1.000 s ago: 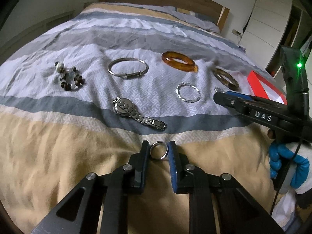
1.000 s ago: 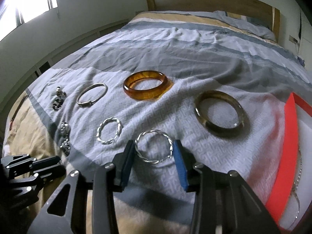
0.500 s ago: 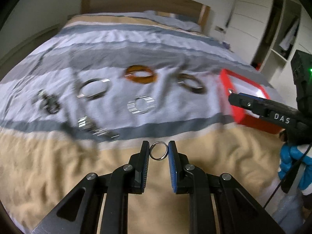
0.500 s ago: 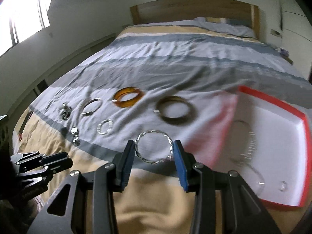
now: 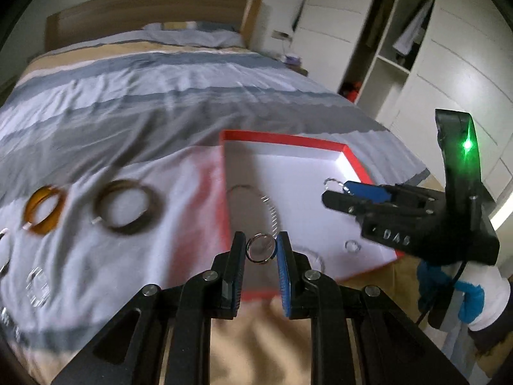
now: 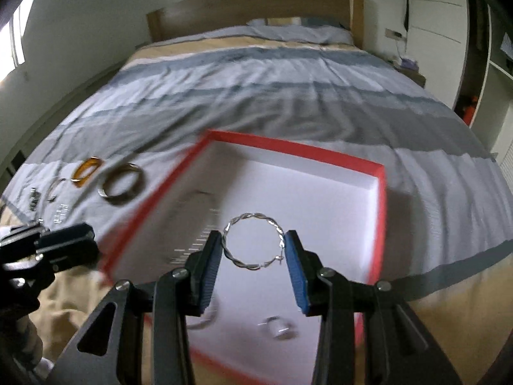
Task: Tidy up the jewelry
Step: 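Carry the ring and hoop into the red box and open both tools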
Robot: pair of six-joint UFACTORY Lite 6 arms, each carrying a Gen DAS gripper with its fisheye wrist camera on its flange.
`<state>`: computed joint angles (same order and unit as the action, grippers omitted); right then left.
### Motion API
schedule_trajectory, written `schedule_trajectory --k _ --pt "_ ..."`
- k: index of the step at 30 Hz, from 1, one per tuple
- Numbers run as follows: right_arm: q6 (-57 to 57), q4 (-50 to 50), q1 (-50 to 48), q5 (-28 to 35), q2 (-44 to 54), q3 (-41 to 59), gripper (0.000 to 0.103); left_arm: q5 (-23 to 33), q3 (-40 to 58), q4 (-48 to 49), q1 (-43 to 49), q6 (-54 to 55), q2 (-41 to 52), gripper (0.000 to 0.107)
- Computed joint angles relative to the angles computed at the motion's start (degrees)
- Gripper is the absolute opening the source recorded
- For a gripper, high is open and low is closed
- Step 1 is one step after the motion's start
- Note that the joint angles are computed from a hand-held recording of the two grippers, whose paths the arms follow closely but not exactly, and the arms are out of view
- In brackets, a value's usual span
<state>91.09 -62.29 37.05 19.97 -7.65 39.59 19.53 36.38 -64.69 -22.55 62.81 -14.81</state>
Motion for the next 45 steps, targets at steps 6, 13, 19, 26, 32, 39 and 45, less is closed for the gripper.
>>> schedule_trajectory --k 6,13,19,26,32,39,45 --pt "-0.4 -4.9 -5.1 -5.3 2.9 -1.1 0.038 -5.3 5.7 -5.0 -8.3 3.2 11.6 0.019" --pt "-5.0 -4.1 -5.1 -5.6 4.7 -1.3 0.038 -10.6 8.3 -12.3 -11.5 9.7 18.2 0.019" --pt "-5.5 -4.0 -4.3 -5.0 4.6 -1.5 0.039 -13.1 8.0 -16.5 -12.5 14.3 18.8 0.019" --pt "-3.6 -5.6 -3.9 -4.4 4.2 -1.8 0.039 -13.6 7.7 -20.1 -12.6 17.9 18.7 0.02" --pt "-7.5 -0.7 -3.3 -2.4 2.3 -2.2 0.039 -12.5 6.6 -10.7 -12.6 8.5 16.3 0.029" --pt "-13.8 7.8 0.3 3.8 -3.1 -2.3 0.039 -10.5 4.1 7.7 -13.1 -10.3 8.8 0.034" --pt "-16.1 13.7 6.4 12.1 -8.1 -0.9 0.045 -5.8 -0.6 22.8 -11.7 -27.0 -2.7 0.043"
